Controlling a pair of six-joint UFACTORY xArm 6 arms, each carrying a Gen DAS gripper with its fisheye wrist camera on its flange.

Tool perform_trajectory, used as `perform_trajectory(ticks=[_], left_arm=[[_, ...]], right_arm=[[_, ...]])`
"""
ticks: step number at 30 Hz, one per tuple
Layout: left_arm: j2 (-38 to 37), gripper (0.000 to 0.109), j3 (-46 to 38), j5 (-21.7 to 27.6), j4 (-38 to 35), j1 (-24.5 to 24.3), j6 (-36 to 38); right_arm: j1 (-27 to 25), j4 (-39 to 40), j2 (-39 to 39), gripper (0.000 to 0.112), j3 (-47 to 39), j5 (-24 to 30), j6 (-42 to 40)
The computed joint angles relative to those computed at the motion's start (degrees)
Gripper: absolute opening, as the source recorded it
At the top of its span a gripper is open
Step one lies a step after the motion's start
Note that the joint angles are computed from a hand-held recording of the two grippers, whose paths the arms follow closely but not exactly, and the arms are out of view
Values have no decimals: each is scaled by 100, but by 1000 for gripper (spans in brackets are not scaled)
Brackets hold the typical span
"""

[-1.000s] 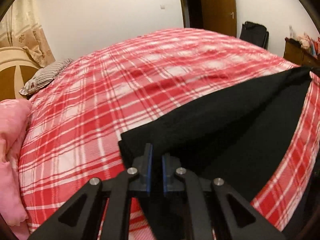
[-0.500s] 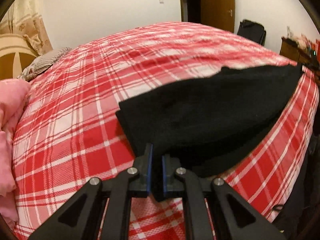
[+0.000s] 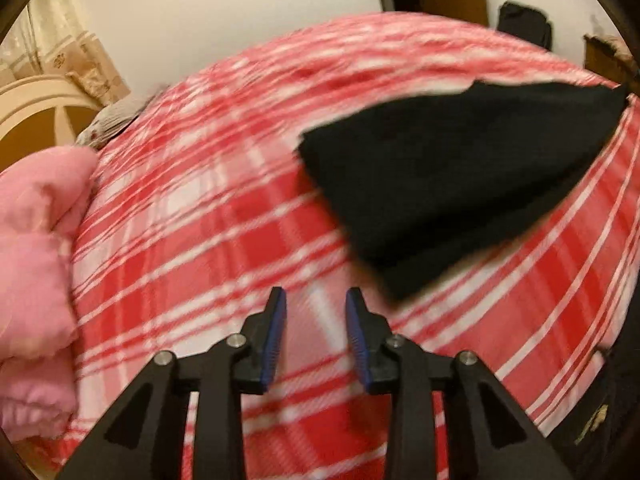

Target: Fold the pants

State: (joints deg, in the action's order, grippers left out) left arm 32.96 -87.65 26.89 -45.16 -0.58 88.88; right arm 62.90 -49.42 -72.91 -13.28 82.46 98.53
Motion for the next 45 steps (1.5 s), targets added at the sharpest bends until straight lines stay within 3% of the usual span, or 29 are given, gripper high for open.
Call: perform_trajectory(ticks=[3, 6, 10, 12, 16, 18, 20, 23, 30, 34, 35, 37, 38, 39, 43, 45], left_arm=[[-48, 35, -74, 312, -316, 138, -112], [-62, 35, -277, 1092, -832, 234, -237], [101, 40, -595, 1703, -981, 163, -647], [154, 40, -620, 1726, -1013, 96, -681], [122, 39, -455, 1475, -1143, -15, -424], [118, 27, -439, 1501, -1181, -14, -358], [84, 11, -390, 1532, -1175, -9, -269], [-5, 6, -286, 1469, -1162, -28, -201], [-303, 2, -16, 1766, -1026, 147, -122], [-483, 3, 210, 1487, -1193, 197, 17], [-490, 6, 214, 1384, -1282, 186, 24], [-473, 36, 199, 1118, -1191, 109, -157], [-491, 62, 238, 985, -1304, 69, -56], [-512, 73, 275, 949, -1498, 54, 143], [-211, 70, -69, 981, -1238, -35, -192], [11, 58, -305, 1049, -1028, -62, -449]], right_arm=[[-348, -146, 552, 15, -380, -606, -325], [-1228, -249, 1682, 15, -973, -1984, -935], [-2048, -222, 3454, 15, -2023, -3604, -1875], [-2343, -141, 4368, 15, -2642, -4415, -2418], [-2647, 285, 5826, 15, -3689, -5509, -3342], [-2716, 685, 6626, 15, -4305, -5857, -3935], [-2732, 1106, 7291, 15, -4849, -6042, -4452], [-2762, 1655, 8132, 15, -5536, -6328, -4971], [-2794, 2754, 9611, 16, -6857, -6741, -5785], [-2741, 3646, 10187, 16, -7345, -7031, -6337], [-2709, 3932, 10288, 16, -7438, -7047, -6558], [-2637, 4168, 10558, 16, -7761, -6964, -6778], [-2595, 4231, 10677, 16, -7910, -6930, -6853], [-2565, 4314, 10731, 16, -7967, -6935, -6933], [-2425, 4551, 10928, 16, -8217, -6977, -7187], [-2396, 4597, 10950, 17, -8256, -6997, -7228]])
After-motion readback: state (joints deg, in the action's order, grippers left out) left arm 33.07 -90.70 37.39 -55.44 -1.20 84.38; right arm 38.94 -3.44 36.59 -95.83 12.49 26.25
